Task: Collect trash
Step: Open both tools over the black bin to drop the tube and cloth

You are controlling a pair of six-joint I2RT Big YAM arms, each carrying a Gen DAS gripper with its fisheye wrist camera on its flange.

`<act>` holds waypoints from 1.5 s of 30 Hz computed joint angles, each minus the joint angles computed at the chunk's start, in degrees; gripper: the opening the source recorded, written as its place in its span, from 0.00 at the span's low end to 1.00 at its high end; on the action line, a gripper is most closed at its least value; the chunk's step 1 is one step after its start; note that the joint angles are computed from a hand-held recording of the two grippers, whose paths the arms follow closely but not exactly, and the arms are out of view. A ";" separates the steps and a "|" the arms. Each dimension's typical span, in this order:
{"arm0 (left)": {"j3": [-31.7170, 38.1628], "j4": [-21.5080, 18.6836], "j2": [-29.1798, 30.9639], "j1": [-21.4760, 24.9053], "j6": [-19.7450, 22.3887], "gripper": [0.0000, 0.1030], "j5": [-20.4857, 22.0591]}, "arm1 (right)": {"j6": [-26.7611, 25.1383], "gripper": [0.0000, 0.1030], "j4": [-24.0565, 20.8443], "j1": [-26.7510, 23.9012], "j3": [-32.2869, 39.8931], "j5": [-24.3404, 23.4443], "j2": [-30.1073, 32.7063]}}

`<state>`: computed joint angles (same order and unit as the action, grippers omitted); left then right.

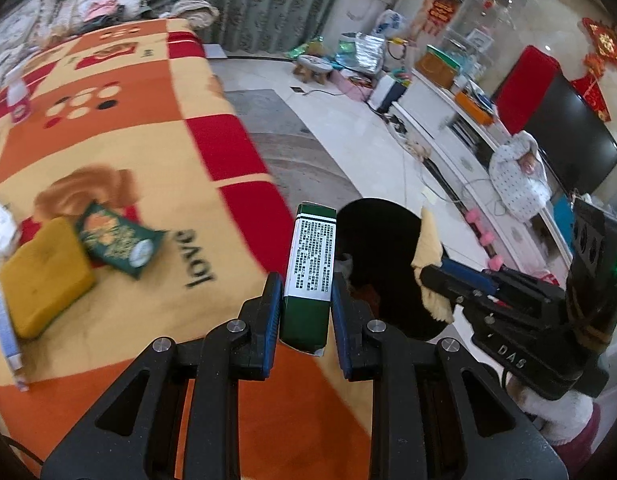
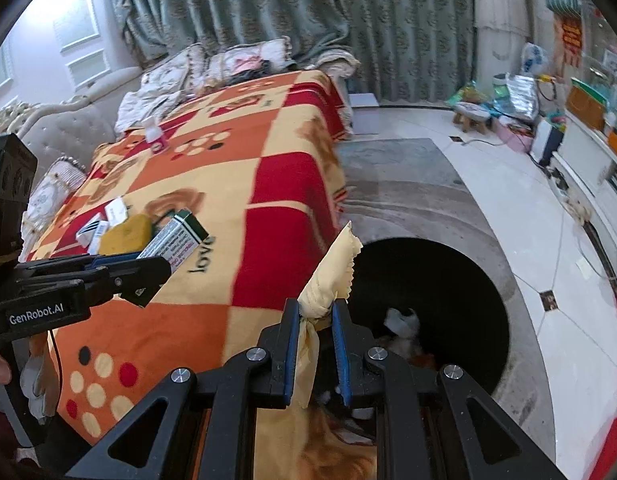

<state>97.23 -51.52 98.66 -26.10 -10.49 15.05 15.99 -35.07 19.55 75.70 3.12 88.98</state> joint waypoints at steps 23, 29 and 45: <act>7.52 -2.96 6.63 -3.89 0.12 0.21 1.02 | 1.85 0.15 0.91 -4.30 -3.56 -0.87 -1.11; 8.67 -3.07 7.74 -4.22 -0.28 0.21 2.22 | 2.01 0.15 0.81 -4.90 -3.63 -1.23 -0.71; 8.40 -0.48 8.17 -3.95 -2.47 0.49 7.69 | 3.67 0.16 0.86 -6.32 -4.18 -1.46 -0.07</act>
<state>105.63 -52.00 106.83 -30.05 -12.96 22.75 19.66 -34.21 13.24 71.52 1.65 88.91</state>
